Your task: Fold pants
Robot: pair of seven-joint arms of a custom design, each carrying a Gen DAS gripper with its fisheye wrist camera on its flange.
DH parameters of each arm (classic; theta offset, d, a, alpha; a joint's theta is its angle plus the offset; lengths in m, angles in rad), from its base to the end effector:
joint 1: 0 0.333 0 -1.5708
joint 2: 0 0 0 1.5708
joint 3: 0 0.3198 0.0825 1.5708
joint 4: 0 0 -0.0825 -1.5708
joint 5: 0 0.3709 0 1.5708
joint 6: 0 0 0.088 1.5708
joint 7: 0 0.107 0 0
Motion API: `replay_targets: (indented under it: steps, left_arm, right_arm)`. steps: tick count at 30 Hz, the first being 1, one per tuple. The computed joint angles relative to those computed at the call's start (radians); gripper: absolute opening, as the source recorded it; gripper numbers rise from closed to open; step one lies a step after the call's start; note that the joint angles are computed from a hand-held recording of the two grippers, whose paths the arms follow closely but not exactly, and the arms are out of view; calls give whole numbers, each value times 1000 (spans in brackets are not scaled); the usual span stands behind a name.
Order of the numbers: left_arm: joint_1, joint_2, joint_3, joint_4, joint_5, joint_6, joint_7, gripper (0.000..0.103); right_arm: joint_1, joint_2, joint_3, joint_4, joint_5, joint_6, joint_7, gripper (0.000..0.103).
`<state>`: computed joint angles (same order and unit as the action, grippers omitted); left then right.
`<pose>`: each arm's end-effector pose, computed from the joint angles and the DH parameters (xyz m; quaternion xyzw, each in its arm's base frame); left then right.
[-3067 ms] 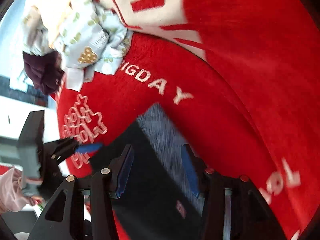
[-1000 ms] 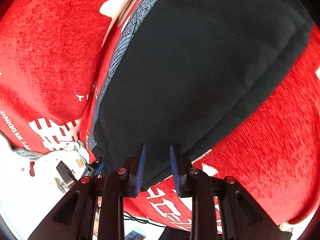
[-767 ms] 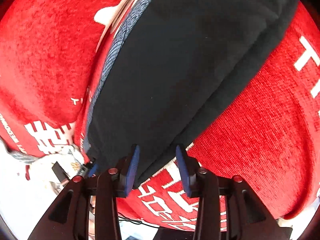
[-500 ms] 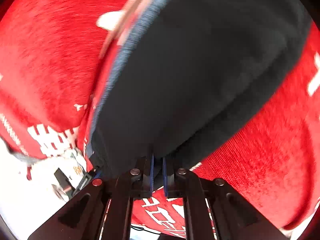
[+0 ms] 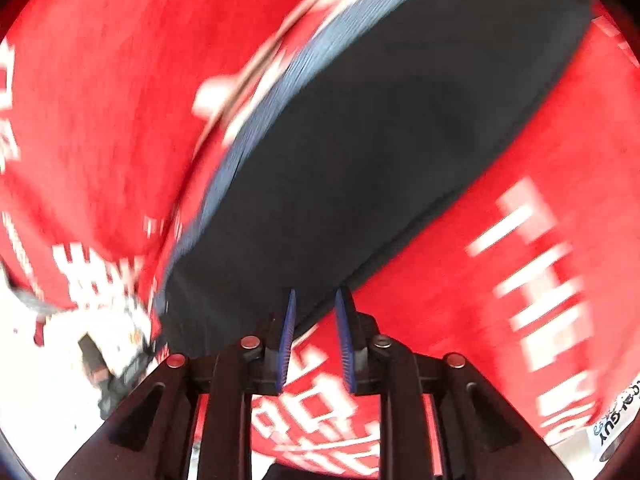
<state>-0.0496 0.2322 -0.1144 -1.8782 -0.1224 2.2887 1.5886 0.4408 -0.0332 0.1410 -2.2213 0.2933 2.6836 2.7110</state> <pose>0.6119 -0.0999 0.4168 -0.6654 0.7385 -0.1083 0.0111 0.4639 0.2948 0.4544 -0.3683 0.8927 0.1106 0.2350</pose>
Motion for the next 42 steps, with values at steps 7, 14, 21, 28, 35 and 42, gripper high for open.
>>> replay_targets:
  steps: [7,14,21,28,35,42]
  left_arm:
    - [-94,48,-6,-24,103,33,-141,82]
    - [-123,47,-6,-16,187,7,-225,82]
    - [-153,46,-9,-20,254,7,-282,84]
    - [-159,76,-35,113,205,-60,-266,84]
    - [-263,330,-14,444,248,-106,-345,84]
    - [-325,394,18,500,311,-80,-423,84]
  right_arm:
    - [-127,-184,-58,-190,-236,-53,236,32]
    - [-149,-181,-155,-227,-134,-37,51,22]
    - [-200,-187,-136,-209,-193,-132,-50,6]
    - [-188,-229,-92,-137,-304,-194,-6,26]
    - [-83,163,-71,233,52,-101,-597,26]
    - [-128,318,-51,351,-79,-104,-520,17]
